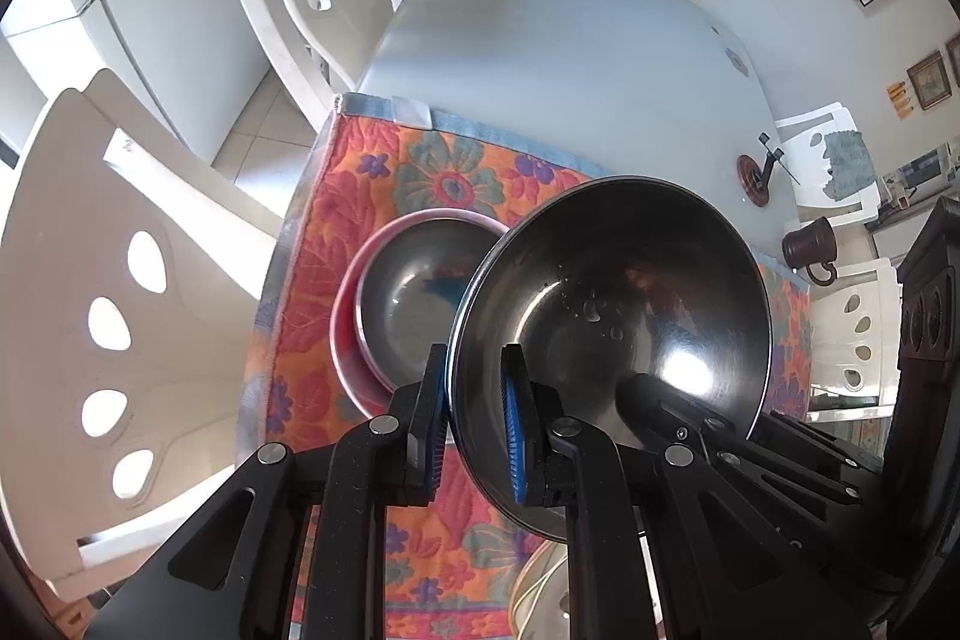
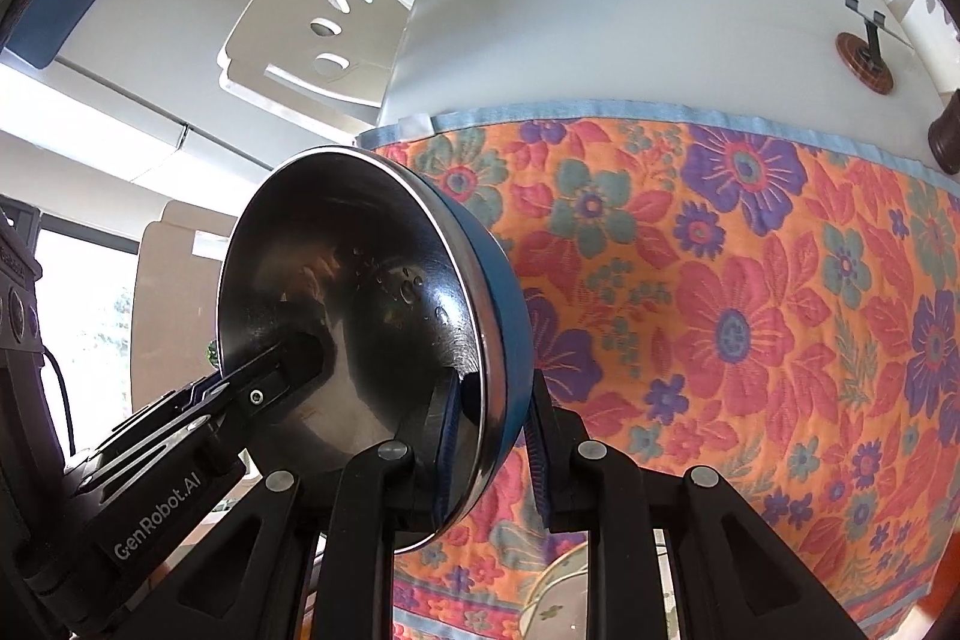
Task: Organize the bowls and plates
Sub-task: 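Lift the blue steel bowl with both tools and carry it toward the pink cartoon bowl, then lower the blue steel bowl into the pink steel bowl with both tools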
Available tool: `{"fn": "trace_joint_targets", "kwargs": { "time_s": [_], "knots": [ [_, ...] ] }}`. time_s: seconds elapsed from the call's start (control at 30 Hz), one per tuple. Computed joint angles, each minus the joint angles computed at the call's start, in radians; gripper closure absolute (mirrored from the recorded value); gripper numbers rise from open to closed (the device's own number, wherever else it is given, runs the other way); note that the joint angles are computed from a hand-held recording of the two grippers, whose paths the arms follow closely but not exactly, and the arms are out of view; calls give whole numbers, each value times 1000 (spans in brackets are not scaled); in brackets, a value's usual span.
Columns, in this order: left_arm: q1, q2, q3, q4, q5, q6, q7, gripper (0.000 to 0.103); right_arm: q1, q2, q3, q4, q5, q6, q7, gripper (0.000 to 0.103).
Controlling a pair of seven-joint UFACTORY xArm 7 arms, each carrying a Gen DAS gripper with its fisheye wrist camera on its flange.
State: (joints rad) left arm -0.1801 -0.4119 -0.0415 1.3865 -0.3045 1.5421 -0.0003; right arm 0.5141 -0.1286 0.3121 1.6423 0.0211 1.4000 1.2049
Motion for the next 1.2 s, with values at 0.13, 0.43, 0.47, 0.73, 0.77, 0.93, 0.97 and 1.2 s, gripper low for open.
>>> {"fn": "trace_joint_targets", "kwargs": {
  "time_s": [0.13, 0.43, 0.47, 0.73, 0.77, 0.93, 0.97, 1.2],
  "knots": [
    [8, 12, 18, 4, -4, 6, 19, 91, 10, 48, 5, 47, -14, 13, 7, 83],
    [37, 54, 39, 3, -23, -4, 48, 91, 46, 144, -19, 125, -29, 23, -6, 83],
    [39, 61, 40, 4, -24, -4, 51, 91, 48, 152, -23, 129, -29, 22, -9, 83],
    [51, 99, 39, -8, -36, -13, 71, 91, 48, 180, -48, 113, 0, 3, -30, 83],
    [52, 105, 37, -10, -36, -13, 71, 91, 45, 178, -51, 104, 7, -3, -33, 83],
    [55, 123, 30, -17, -31, -13, 74, 91, 23, 153, -61, 19, 63, -68, -44, 83],
    [55, 126, 30, -18, -34, -12, 75, 91, 20, 150, -61, 6, 72, -76, -48, 83],
    [57, 136, 24, -20, -22, -20, 83, 90, 8, 155, -61, -19, 90, -91, -60, 83]
  ]
}}
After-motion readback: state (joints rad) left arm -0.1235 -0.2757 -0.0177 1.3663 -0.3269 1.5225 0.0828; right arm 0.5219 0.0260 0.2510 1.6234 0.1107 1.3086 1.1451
